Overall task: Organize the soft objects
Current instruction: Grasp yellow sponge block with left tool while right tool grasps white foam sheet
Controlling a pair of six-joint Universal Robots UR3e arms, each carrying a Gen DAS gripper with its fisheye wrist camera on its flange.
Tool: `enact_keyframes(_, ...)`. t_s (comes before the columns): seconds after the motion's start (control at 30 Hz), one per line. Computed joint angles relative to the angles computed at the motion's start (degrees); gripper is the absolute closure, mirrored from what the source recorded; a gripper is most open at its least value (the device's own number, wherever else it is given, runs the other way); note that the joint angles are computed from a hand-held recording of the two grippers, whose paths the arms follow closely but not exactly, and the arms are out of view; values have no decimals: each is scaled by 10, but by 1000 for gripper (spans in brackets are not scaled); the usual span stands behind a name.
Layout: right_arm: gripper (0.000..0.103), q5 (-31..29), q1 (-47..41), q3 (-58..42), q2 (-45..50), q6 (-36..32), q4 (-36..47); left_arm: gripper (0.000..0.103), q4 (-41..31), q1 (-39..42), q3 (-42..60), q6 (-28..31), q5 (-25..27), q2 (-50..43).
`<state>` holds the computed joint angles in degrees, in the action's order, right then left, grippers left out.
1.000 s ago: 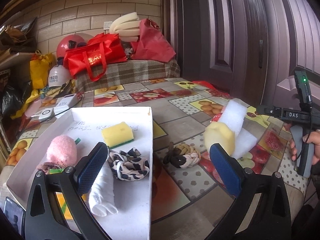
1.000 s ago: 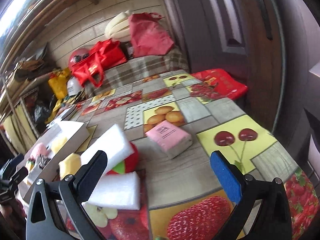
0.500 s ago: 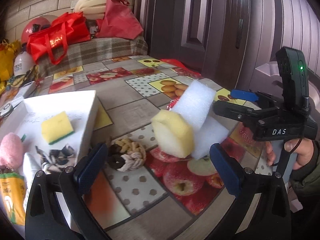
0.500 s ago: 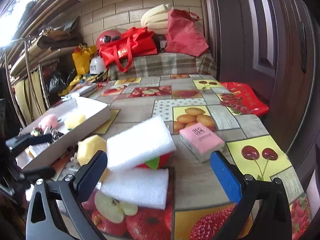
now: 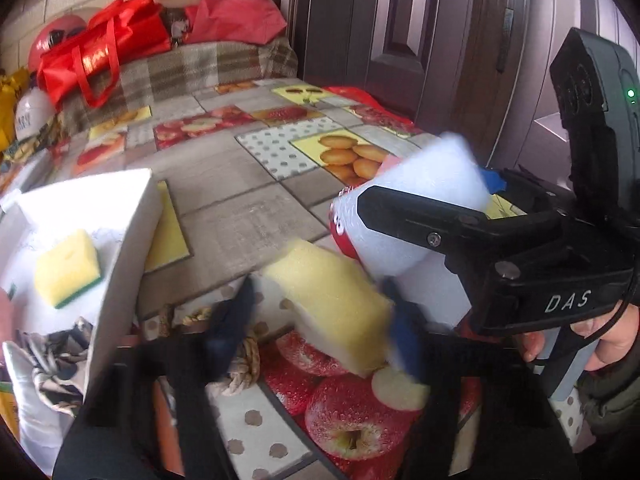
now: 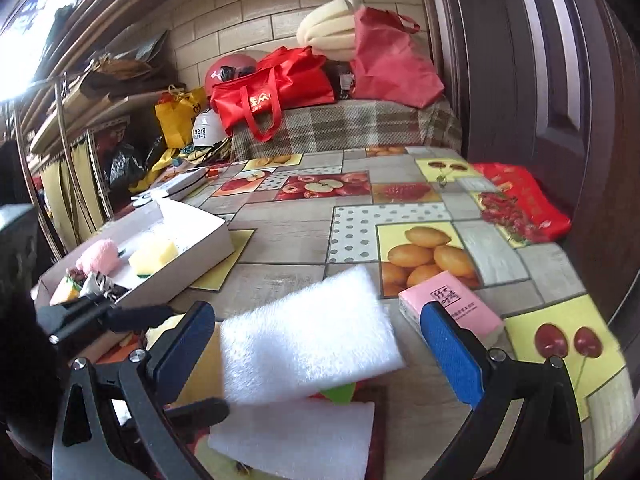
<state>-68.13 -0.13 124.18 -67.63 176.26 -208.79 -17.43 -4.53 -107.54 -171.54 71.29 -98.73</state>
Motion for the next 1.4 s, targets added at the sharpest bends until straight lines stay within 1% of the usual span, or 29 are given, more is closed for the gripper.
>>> enact_keyframes(0.03,0,10,-5,-8,0,1,22,71,-2,9,-2,-4,-14,2)
enact_keyframes(0.07,4,35,-15,-12,0,-2,42,77,2,19,-10,-9,-30,6)
enact_keyframes(0.1,14,57,-23,-10,-2,-5,49,79,10,26,-18,-15,-40,10)
enact_keyframes(0.13,51,82,-32,-10,-3,-11,62,80,19,33,-27,-19,-49,16)
enact_keyframes(0.2,57,96,-38,5,-7,-12,44,81,36,33,-39,-25,-50,22)
enact_keyframes(0.23,67,105,-41,16,-9,-17,29,81,42,30,-42,-26,-47,23)
enact_keyframes(0.27,79,109,-43,25,-12,-20,17,81,51,28,-47,-25,-44,26)
enact_keyframes(0.3,86,116,-45,31,-14,-24,13,81,62,27,-53,-24,-43,29)
enact_keyframes(0.4,86,106,-43,56,-23,-21,-16,81,82,24,-65,-17,-41,37)
enact_keyframes(0.43,85,113,-50,69,-26,-15,-34,81,84,24,-66,-15,-40,38)
enact_keyframes(0.5,84,142,-72,88,-37,-14,-39,81,88,27,-70,-15,-43,40)
enact_keyframes(0.53,78,151,-79,94,-43,-18,-31,81,90,30,-72,-17,-47,42)
enact_keyframes(0.57,57,155,-85,104,-53,-26,-22,81,90,34,-73,-20,-52,42)
enact_keyframes(0.6,40,155,-88,114,-58,-33,-25,81,90,38,-74,-22,-57,42)
enact_keyframes(0.63,11,157,-91,124,-63,-37,-32,81,89,42,-74,-23,-61,42)
enact_keyframes(0.67,5,163,-96,136,-68,-44,-41,81,88,44,-74,-26,-64,42)
enact_keyframes(0.7,5,167,-97,143,-74,-54,-46,81,89,46,-75,-27,-67,42)
enact_keyframes(0.73,5,157,-89,144,-77,-65,-47,81,90,47,-77,-28,-68,43)
enact_keyframes(0.87,6,49,-9,104,-63,-125,-24,81,105,45,-87,-27,-65,48)
enact_keyframes(0.9,6,23,9,91,-58,-135,-12,81,109,44,-88,-27,-64,49)
enact_keyframes(0.97,7,-53,54,63,-42,-149,7,81,115,43,-91,-27,-60,50)
enact_keyframes(1.0,8,-77,68,57,-36,-156,9,81,117,42,-92,-27,-59,50)
enact_keyframes(1.03,20,-96,78,52,-33,-164,13,80,121,41,-93,-28,-57,51)
enact_keyframes(1.07,44,-111,87,48,-31,-173,22,80,126,41,-96,-28,-57,51)
enact_keyframes(1.1,50,-127,94,48,-29,-179,22,80,131,41,-99,-28,-56,54)
enact_keyframes(1.13,50,-136,98,56,-29,-183,8,80,138,41,-103,-28,-56,55)
enact_keyframes(1.2,51,-137,97,73,-34,-185,-14,80,156,42,-113,-28,-56,59)
enact_keyframes(1.27,51,-130,89,108,-35,-170,-86,80,183,43,-128,-30,-57,65)
enact_keyframes(1.4,51,-12,21,189,-25,-84,-270,80,249,44,-165,-30,-55,81)
